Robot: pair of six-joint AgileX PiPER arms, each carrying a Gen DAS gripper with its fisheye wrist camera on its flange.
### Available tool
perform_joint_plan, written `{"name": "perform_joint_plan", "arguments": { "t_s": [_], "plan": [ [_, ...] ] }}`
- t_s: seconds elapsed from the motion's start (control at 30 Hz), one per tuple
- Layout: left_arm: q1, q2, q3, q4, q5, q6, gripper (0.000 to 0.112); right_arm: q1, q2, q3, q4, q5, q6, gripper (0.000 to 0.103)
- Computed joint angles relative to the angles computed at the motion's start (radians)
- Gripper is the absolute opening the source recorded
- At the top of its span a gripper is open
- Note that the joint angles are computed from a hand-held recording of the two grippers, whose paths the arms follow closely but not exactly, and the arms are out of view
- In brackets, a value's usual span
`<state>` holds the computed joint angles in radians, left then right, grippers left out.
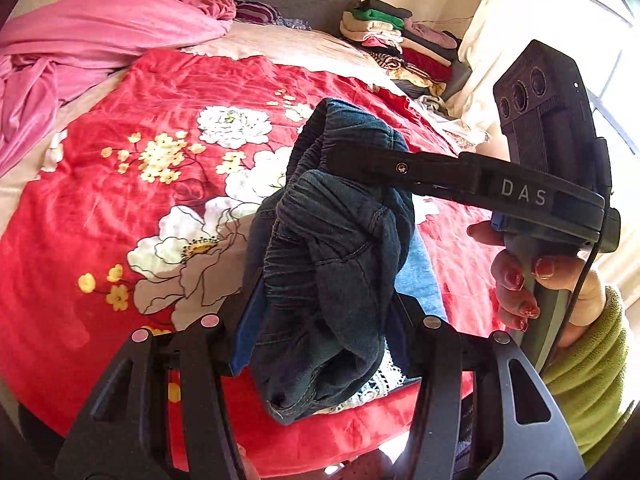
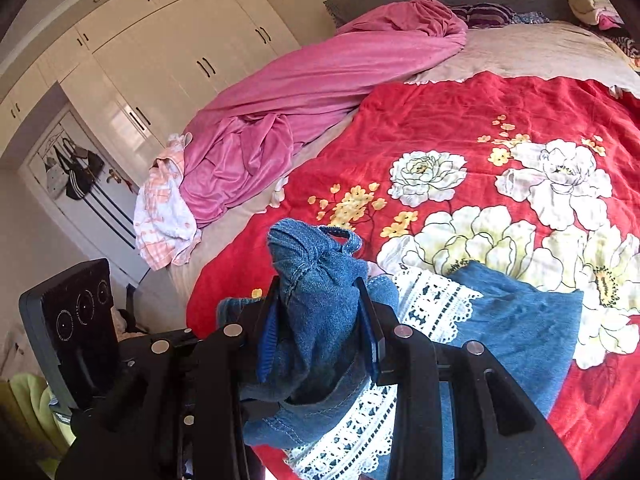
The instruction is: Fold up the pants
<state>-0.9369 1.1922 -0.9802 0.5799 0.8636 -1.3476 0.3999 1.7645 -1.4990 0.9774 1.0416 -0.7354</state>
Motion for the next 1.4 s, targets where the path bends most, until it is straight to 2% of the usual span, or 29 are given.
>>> {"name": "perform_joint_plan", "arguments": {
  "t_s": [0.03, 0.17, 0.2, 0.3, 0.37, 0.47, 0.57, 0.67, 0.77, 0.8, 0.87, 0.97, 1.07, 1.13, 1.4],
  "plan": [
    [-0.004, 0.019, -0.013, -0.001, -0.005, 0.003, 0.045, -0.020, -0.002, 0.012, 0.016, 0.012, -0.022, 0.033],
    [-0.025, 0.075, -0.055, -0.045, -0.035, 0.065, 0.045, -0.118, -0.024, 0.082, 0.068, 0.036, -0.057, 0.046],
    [-0.037, 0.081, -0.058, -0.066, -0.049, 0.090, 0.045, -0.145, -0.034, 0.105, 0.077, 0.041, -0.069, 0.047],
    [-0.062, 0.081, -0.043, -0.157, -0.110, 0.170, 0.045, -0.228, -0.061, 0.161, 0.101, 0.055, -0.100, 0.054],
    [-0.090, 0.066, -0.025, -0.161, -0.130, 0.157, 0.045, -0.270, -0.081, 0.193, 0.093, 0.054, -0.109, 0.056],
    [-0.139, 0.054, -0.029, -0.055, -0.046, 0.055, 0.045, -0.286, -0.112, 0.230, 0.060, 0.036, -0.117, 0.059],
    [-0.111, 0.079, -0.052, -0.037, 0.015, 0.051, 0.045, -0.246, -0.127, 0.248, 0.001, -0.006, -0.100, 0.062],
    [-0.105, 0.126, -0.062, -0.013, 0.011, 0.057, 0.044, -0.179, -0.155, 0.287, -0.089, -0.094, -0.082, 0.063],
    [-0.090, 0.198, -0.062, -0.069, -0.004, 0.131, 0.043, -0.106, -0.156, 0.310, -0.302, -0.203, 0.043, 0.063],
    [-0.088, 0.227, -0.057, -0.087, 0.001, 0.145, 0.043, -0.100, -0.147, 0.314, -0.337, -0.205, 0.067, 0.063],
    [-0.092, 0.240, -0.022, -0.079, -0.025, 0.123, 0.043, -0.112, -0.153, 0.339, -0.314, -0.200, 0.032, 0.063],
    [-0.121, 0.230, -0.021, -0.046, 0.007, 0.107, 0.043, -0.147, -0.194, 0.351, -0.241, -0.166, -0.025, 0.063],
    [-0.162, 0.195, -0.041, -0.020, 0.061, 0.073, 0.043, -0.161, -0.201, 0.291, -0.175, -0.120, -0.053, 0.068],
    [-0.192, 0.173, -0.055, 0.018, 0.087, 0.058, 0.043, -0.120, -0.159, 0.200, -0.220, -0.093, -0.013, 0.068],
    [-0.191, 0.238, -0.040, -0.041, -0.007, 0.093, 0.043, 0.034, 0.158, -0.170, -0.425, 0.052, 0.208, 0.066]
  ]
}}
